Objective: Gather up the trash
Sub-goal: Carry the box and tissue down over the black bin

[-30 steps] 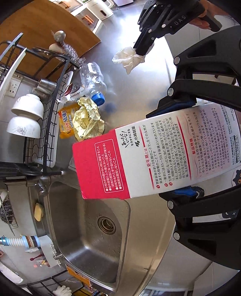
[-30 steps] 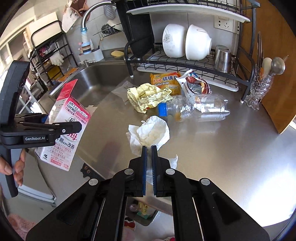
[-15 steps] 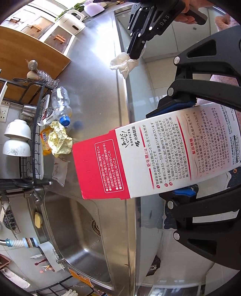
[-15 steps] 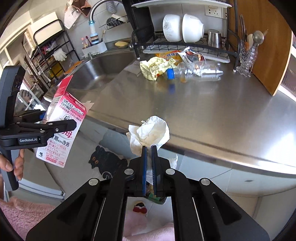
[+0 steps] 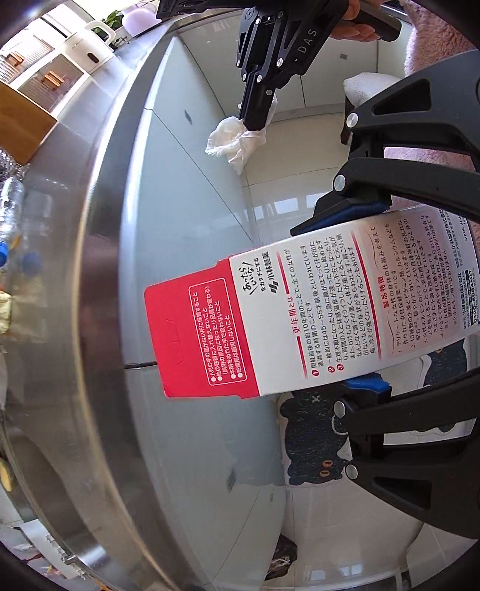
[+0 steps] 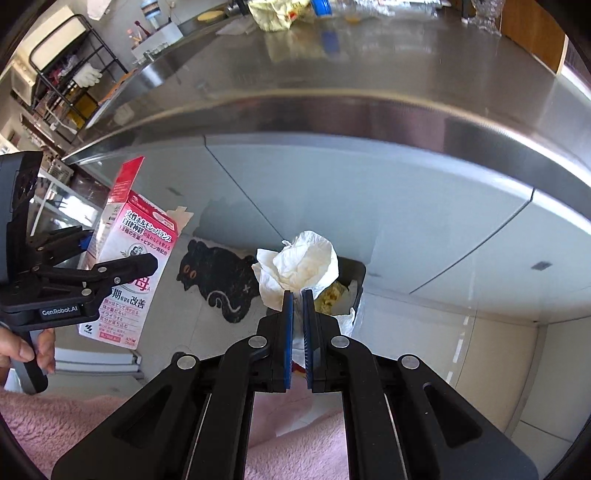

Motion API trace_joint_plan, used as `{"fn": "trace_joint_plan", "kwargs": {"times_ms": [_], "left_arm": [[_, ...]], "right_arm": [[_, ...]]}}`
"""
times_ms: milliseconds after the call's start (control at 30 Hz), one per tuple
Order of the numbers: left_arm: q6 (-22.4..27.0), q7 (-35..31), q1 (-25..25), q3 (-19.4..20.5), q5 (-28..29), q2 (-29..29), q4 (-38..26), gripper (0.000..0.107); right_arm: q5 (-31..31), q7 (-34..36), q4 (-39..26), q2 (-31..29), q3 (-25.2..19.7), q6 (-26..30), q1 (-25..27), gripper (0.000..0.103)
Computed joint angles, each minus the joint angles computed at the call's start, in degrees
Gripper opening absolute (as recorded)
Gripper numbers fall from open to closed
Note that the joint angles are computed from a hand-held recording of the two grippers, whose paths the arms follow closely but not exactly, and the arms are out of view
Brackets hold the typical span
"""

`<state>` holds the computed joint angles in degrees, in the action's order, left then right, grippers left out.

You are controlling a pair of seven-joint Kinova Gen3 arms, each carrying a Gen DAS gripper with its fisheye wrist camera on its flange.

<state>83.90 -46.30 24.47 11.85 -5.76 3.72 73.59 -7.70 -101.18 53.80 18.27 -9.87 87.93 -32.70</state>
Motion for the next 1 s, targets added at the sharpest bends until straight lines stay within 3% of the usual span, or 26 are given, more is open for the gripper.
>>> {"fn": "trace_joint_plan", "kwargs": {"times_ms": [267,600,800,1000], "left_arm": [[-13.17,-3.5,-0.91,-0.8,2.32,2.66,11.59,0.059],[-26.61,-8.1,-3.19,-2.66,7.63,10.32,21.05,0.059],[-30.1,-10.59,-3.1,-3.45,7.63,14.81,22.39,0.06],[-30.41,-12.98,-4.28,-3.61,9.86,16.38,22.72,0.062]], "right_arm": [[-2.42,-5.54,13.9,1.57,-0.12,-9.83,1.29,0.006],[-2.57,-7.45,19.21,10.01,-0.33,-17.43,0.44,0.007],[-1.17,-9.19,19.69,13.72,0.21,-18.54,-0.57,0.007],[-0.59,-8.74,17.68,16.63,0.25,-17.61,-0.4,0.007]]}}
